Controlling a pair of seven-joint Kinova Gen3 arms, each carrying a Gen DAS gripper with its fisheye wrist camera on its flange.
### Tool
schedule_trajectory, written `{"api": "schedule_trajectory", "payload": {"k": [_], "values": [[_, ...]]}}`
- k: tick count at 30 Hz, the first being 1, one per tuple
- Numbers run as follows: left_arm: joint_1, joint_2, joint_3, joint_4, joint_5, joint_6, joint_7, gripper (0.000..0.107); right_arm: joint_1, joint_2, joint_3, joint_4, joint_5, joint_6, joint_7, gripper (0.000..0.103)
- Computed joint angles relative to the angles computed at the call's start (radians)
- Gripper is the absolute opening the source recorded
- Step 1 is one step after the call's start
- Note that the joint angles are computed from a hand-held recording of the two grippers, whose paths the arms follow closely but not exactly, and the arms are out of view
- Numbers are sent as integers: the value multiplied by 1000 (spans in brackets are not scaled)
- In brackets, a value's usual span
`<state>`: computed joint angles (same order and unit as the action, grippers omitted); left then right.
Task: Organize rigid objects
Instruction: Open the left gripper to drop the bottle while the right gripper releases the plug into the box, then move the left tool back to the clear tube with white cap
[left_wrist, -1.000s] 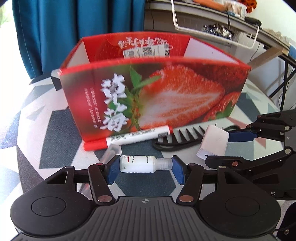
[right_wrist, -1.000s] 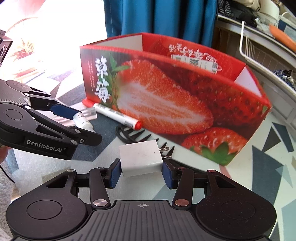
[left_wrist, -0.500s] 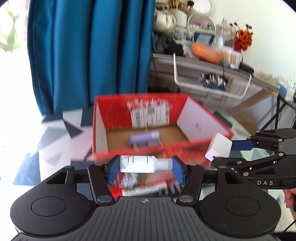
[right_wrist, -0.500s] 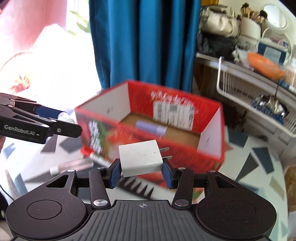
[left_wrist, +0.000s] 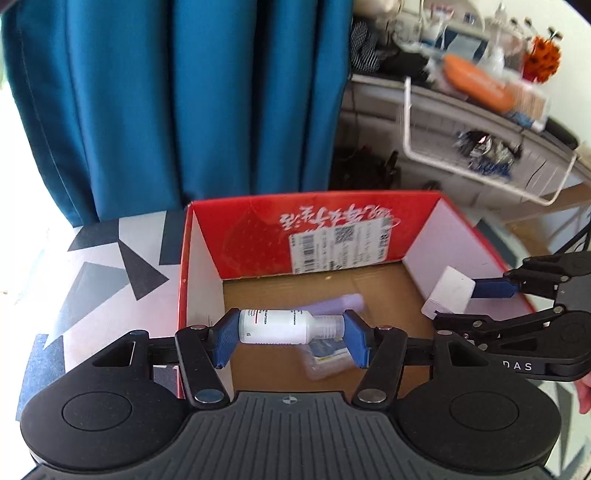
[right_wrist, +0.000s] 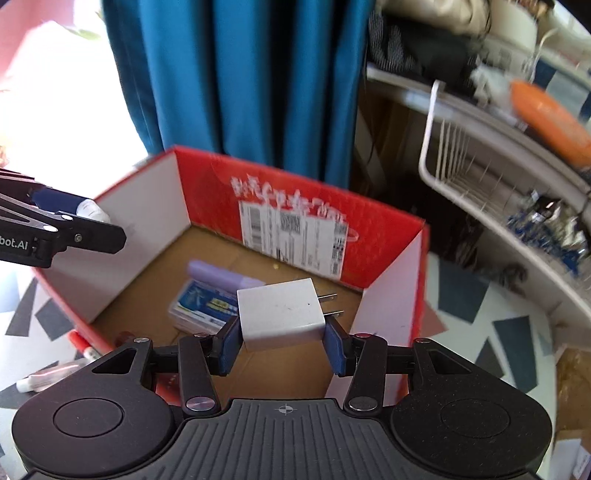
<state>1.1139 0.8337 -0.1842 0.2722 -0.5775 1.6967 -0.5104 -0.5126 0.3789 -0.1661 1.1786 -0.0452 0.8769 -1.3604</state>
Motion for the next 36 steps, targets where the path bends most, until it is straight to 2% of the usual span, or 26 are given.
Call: {"api": "schedule_trajectory", "payload": {"k": [5, 9, 14, 19, 22, 24, 25, 27, 28, 30, 36], "values": [[-55, 72, 8, -137, 38, 85, -102, 62, -36, 75, 23, -100, 39, 97, -35, 44], [-68, 56, 10, -85, 75, 56, -110, 62, -46, 108, 28, -147, 51, 144, -41, 44], [-68, 63, 11, -86, 83, 51, -139, 63, -46, 125, 29, -178, 45, 177, -42, 45], [-48, 34, 5, -25, 65, 11, -124, 77, -45, 112, 26, -162, 39, 161, -38, 53], [-32, 15, 3, 0, 51, -1, -104, 83, -43, 87, 21, -129, 33, 131, -40, 66], [-12, -10, -1, 38, 32, -19, -93, 89, -39, 62, 17, -92, 27, 94, -43, 81], [0, -19, -4, 53, 18, -23, -88, 93, -35, 50, 14, -75, 22, 79, -45, 83], [24, -49, -6, 101, -8, -42, -70, 96, -35, 21, 14, -37, 21, 43, -58, 99], [37, -64, -5, 124, -21, -50, -55, 98, -32, 2, 12, -11, 21, 17, -64, 102], [65, -94, -3, 173, -53, -63, -18, 100, -19, -31, 4, 34, 7, -25, -67, 103], [160, -132, 3, 261, -167, -20, 100, 103, -1, -151, 1, 206, 10, -185, -133, 103]]}}
